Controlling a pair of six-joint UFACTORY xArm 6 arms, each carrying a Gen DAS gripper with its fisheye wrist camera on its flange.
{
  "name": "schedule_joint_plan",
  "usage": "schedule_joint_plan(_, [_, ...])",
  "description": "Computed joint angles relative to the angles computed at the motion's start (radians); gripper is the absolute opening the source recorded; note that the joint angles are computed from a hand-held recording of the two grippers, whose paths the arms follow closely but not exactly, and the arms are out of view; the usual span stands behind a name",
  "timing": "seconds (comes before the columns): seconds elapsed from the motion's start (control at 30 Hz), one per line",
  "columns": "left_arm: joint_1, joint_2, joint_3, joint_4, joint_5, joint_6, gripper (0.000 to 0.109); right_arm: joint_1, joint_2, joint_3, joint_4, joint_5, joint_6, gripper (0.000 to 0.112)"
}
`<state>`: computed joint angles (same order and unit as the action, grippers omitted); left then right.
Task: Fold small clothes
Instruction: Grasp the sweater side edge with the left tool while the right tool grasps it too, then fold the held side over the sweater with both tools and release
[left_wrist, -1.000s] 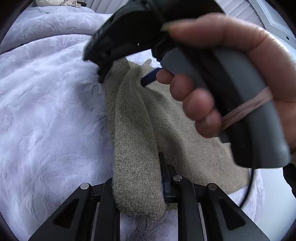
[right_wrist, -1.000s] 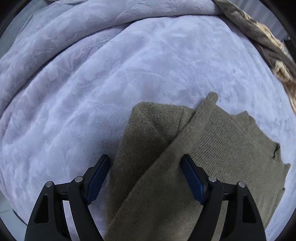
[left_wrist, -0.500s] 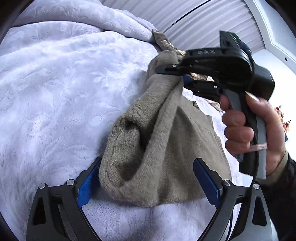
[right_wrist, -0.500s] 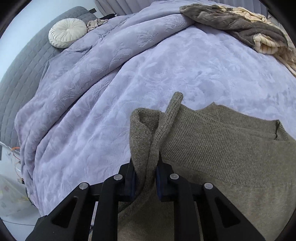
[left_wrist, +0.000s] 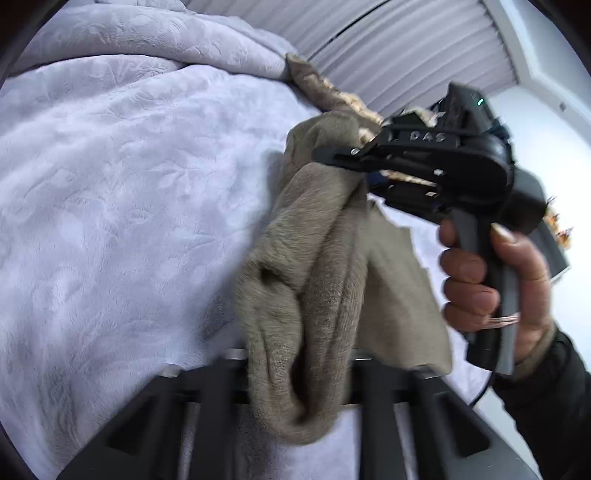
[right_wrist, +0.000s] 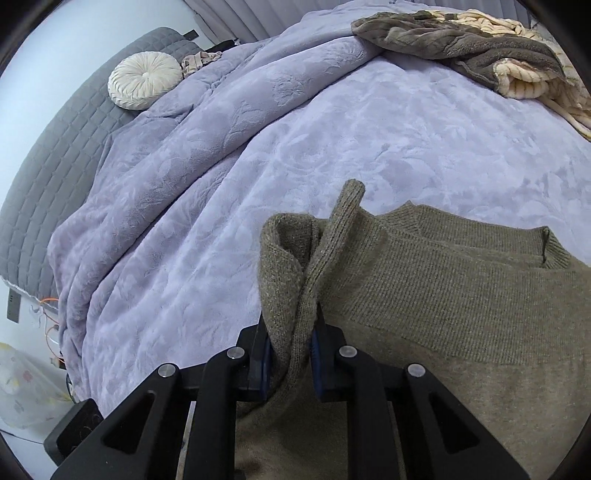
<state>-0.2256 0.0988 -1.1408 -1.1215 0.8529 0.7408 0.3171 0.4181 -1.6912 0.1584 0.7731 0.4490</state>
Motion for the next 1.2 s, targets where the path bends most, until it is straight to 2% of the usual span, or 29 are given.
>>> schedule_joint_plan(0.13, [-0.048, -0.04, 0.027, 0.128, -0.111, -0.07, 0.012, -0.014, -0.011, 0.02, 0.037, -0.002, -0.008, 0.018])
schedule_joint_plan(0.27, [-0.124, -0.094, 0.07, 0.319, -0.245, -0.178, 0.012, -0.018, -0.021, 0.031, 0.046, -0.005, -0.008, 0.018])
schedule_joint_plan(0.5, [-0.216, -0.16, 0.123, 0.644, -0.344, -0.429, 0.012, -0.034, -0.048, 0.035, 0.07, 0.02, -0.062, 0.018])
schedule_joint_plan(0.63, [-0.269, -0.166, 0.11, 0.931, -0.358, -0.666, 0.012, -0.052, -0.056, 0.008, 0.073, 0.094, -0.144, 0.018])
schedule_joint_plan(0.73, [-0.315, -0.167, 0.1, 1.098, -0.361, -0.779, 0.012, -0.073, -0.092, 0.04, 0.092, 0.102, -0.213, 0.018])
schedule_joint_plan(0.93, [-0.393, -0.148, 0.046, 1.179, -0.315, -0.85, 0.012, -0.134, -0.193, 0.165, 0.169, 0.07, -0.318, 0.018])
schedule_joint_plan(1.07, [-0.441, -0.111, -0.003, 1.19, -0.284, -0.837, 0.012, -0.165, -0.245, 0.23, 0.18, 0.053, -0.364, 0.018])
schedule_joint_plan(1.2, [-0.49, -0.063, -0.056, 1.279, -0.244, -0.885, 0.012, -0.197, -0.301, 0.305, 0.209, 0.024, -0.414, 0.018])
